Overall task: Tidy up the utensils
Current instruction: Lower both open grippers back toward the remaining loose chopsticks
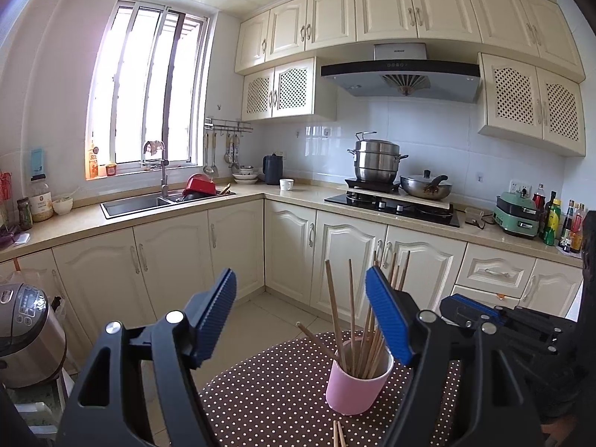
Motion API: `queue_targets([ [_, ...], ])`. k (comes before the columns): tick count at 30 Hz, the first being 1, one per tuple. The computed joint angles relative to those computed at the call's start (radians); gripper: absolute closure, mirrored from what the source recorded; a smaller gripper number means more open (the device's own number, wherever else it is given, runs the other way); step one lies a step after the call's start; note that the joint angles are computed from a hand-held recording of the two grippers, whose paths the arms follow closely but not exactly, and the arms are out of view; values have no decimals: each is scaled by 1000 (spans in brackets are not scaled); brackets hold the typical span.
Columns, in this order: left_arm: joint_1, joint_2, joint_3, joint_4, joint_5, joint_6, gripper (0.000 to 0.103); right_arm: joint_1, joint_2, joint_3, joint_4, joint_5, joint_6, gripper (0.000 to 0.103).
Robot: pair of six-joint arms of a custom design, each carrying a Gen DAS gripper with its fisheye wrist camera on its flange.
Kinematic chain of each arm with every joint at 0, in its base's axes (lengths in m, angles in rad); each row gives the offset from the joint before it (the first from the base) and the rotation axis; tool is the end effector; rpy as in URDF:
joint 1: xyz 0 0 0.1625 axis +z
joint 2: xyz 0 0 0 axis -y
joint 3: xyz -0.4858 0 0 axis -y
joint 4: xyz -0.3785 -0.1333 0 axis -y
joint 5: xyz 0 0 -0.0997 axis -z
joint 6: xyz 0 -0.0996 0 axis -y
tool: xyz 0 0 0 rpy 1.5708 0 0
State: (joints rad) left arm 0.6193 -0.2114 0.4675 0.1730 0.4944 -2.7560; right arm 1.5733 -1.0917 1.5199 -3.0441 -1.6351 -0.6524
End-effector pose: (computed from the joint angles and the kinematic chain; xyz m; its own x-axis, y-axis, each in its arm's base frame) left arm -0.5579 -0.6691 0.0582 -0.7317 0.0183 -0.6814 0.6626 0.2532 -0.7048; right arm 0.1287 -0.7040 0.4728 -0.7923 -0.2625 0.5507 -0.6069 0.4310 -0.6678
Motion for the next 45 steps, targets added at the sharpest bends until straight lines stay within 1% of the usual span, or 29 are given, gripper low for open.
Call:
queue_targets([
  [3, -16, -46, 99, -58, -9, -2, 32, 3, -33, 44, -23, 14, -4, 96],
  [7, -39, -105, 234, -143, -22, 7, 29, 7, -78, 108, -55, 32, -8, 96],
  [13, -68, -149, 356, -158, -50, -33, 28, 7, -131, 206, -114, 31, -20, 96],
  [15, -76, -159, 390, -146, -58, -62, 28, 1, -145, 234, -122, 35, -16, 88],
  [16, -79, -163, 403, -140, -63, -77, 28, 1, -150, 247, -129, 33, -14, 73],
  [17, -83, -167, 419, -126, -65, -101, 28, -4, -156, 267, -146, 35, -13, 52],
  [18, -86, -171, 435, -114, -67, -124, 28, -7, -162, 287, -167, 40, -15, 49],
  [19, -88, -173, 445, -104, -69, -141, 28, -11, -167, 308, -189, 42, -18, 49],
  [23, -91, -166, 468, -23, -77, -233, 27, -22, -177, 355, -208, 28, -26, 49],
  [25, -86, -154, 467, 58, -65, -311, 27, -29, -178, 371, -213, 18, -27, 49],
  [27, -75, -130, 440, 179, -51, -416, 27, -40, -178, 385, -208, 11, -26, 49],
  [31, -46, -84, 398, 383, -15, -615, 27, -62, -171, 409, -205, -5, -22, 49],
  [34, -27, -60, 391, 472, -2, -717, 27, -77, -161, 419, -200, -14, -20, 49],
  [36, -13, -48, 394, 510, 14, -764, 27, -86, -151, 422, -194, -26, -23, 49],
  [43, 26, 8, 369, 635, 79, -876, 27, -110, -122, 429, -167, -53, -17, 49],
  [45, 32, 28, 356, 666, 79, -899, 27, -114, -114, 425, -141, -65, -18, 49],
])
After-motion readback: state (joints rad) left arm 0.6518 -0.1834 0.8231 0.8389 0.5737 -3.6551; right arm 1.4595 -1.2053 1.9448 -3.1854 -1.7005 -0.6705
